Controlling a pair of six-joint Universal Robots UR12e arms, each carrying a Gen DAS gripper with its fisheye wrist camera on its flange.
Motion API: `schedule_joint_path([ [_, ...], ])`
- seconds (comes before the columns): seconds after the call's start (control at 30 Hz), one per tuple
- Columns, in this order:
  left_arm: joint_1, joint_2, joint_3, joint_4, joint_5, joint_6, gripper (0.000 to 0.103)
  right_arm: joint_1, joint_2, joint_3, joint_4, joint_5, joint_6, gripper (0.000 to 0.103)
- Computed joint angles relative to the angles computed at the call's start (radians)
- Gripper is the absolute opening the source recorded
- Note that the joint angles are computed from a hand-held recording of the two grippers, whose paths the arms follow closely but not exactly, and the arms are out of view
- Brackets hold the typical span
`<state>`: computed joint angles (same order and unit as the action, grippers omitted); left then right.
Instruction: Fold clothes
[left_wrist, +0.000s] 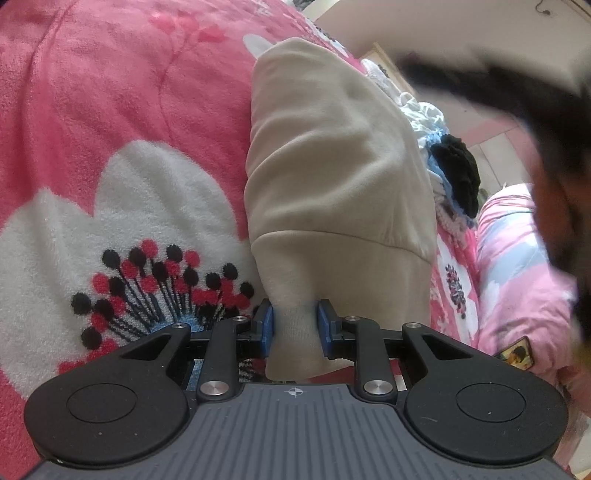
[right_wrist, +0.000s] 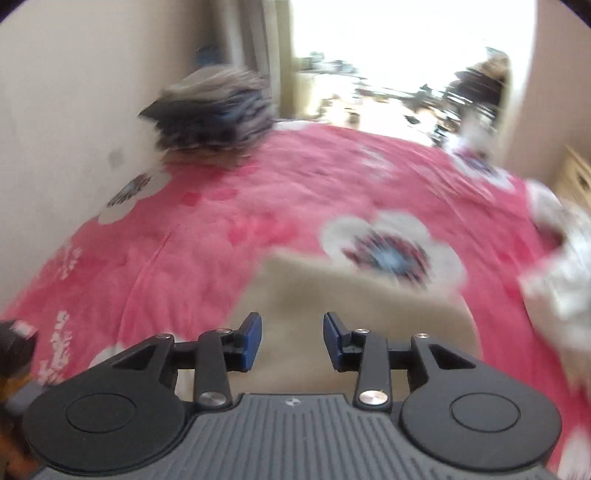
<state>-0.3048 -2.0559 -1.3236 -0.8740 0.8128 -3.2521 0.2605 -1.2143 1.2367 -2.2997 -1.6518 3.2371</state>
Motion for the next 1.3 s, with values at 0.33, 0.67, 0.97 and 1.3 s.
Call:
schedule_joint_path([
  [0.33, 0.003, -0.003, -0.003, 0.000, -0.017, 0.026, 0.023, -0.006, 0.427, -0.717, 0.793, 0.046, -0.151, 0.036],
  [0.67, -0.001, -0.003, -0.004, 0.014, -0.018, 0.039, 0.023, -0.024, 0.358, -0.566, 0.605, 0.060, 0.118, 0.006],
  [0.97, -0.007, 0.006, -0.008, 0.032, 0.000, 0.063, 0.023, 0.005, 0.305, -0.436, 0.374, -0.101, 0.066, 0.000],
  [1.3, -0.002, 0.019, -0.019, 0.015, -0.010, 0.090, 0.025, 0.029, 0.190, -0.277, 0.404, 0.190, -0.586, 0.002],
])
